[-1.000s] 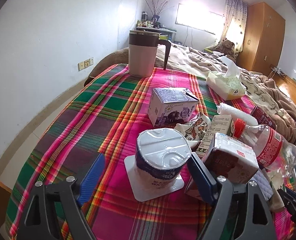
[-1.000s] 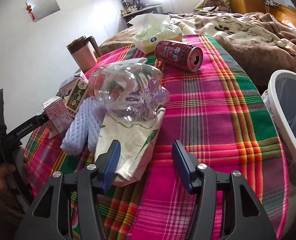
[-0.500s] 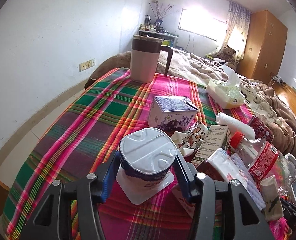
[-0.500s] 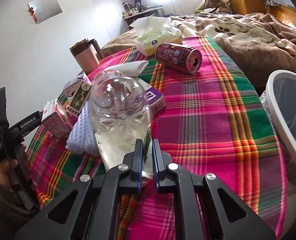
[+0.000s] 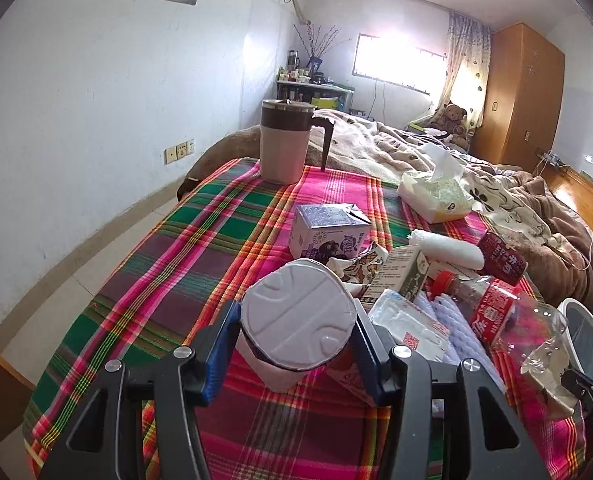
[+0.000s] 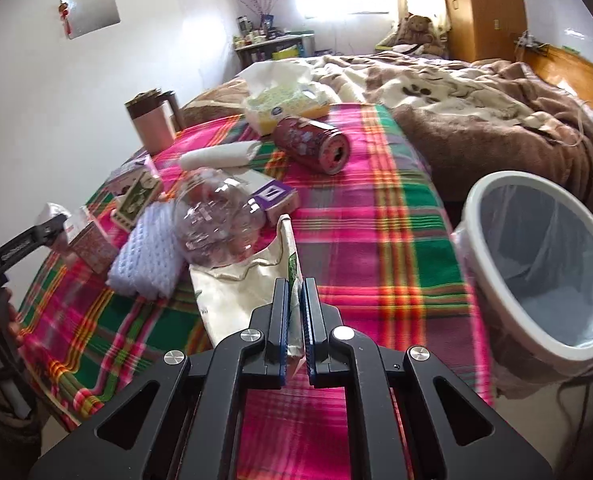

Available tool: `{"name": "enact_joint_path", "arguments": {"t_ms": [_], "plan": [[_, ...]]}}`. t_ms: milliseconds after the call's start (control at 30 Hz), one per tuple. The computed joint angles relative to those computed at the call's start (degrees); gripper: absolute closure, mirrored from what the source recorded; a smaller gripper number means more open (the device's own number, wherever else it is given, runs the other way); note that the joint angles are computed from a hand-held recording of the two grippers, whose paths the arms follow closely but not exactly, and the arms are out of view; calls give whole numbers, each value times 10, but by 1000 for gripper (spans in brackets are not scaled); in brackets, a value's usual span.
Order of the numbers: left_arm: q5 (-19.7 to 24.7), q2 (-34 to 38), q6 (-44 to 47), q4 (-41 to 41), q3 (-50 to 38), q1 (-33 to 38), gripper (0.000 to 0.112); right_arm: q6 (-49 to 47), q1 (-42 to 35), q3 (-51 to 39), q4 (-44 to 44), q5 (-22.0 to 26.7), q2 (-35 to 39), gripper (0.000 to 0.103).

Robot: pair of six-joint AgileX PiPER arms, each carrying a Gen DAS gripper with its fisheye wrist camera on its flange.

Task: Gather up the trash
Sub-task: 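Carry the yogurt cup and paper bag over the white wastebasket with both tools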

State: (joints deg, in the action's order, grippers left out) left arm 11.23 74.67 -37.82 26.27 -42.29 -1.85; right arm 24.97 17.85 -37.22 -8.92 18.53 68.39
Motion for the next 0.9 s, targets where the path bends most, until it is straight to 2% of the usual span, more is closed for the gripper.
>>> {"name": "enact_joint_path", "arguments": {"t_ms": [67,400,633,900], "plan": [[5,-15,-28,26,6,-8,58,23,-4,8,-29,-1,-15,97],[52,-83,-120,101,12,-61,58,-47,-51,25,29,-8,-62,97],[94,-106,-105,73,-16,-124,58,-186,-103,26,160,-12,-86,97],[127,-71,-192,143,-61,-249,58,-405,-209,25,351,8,-122,97]]}}
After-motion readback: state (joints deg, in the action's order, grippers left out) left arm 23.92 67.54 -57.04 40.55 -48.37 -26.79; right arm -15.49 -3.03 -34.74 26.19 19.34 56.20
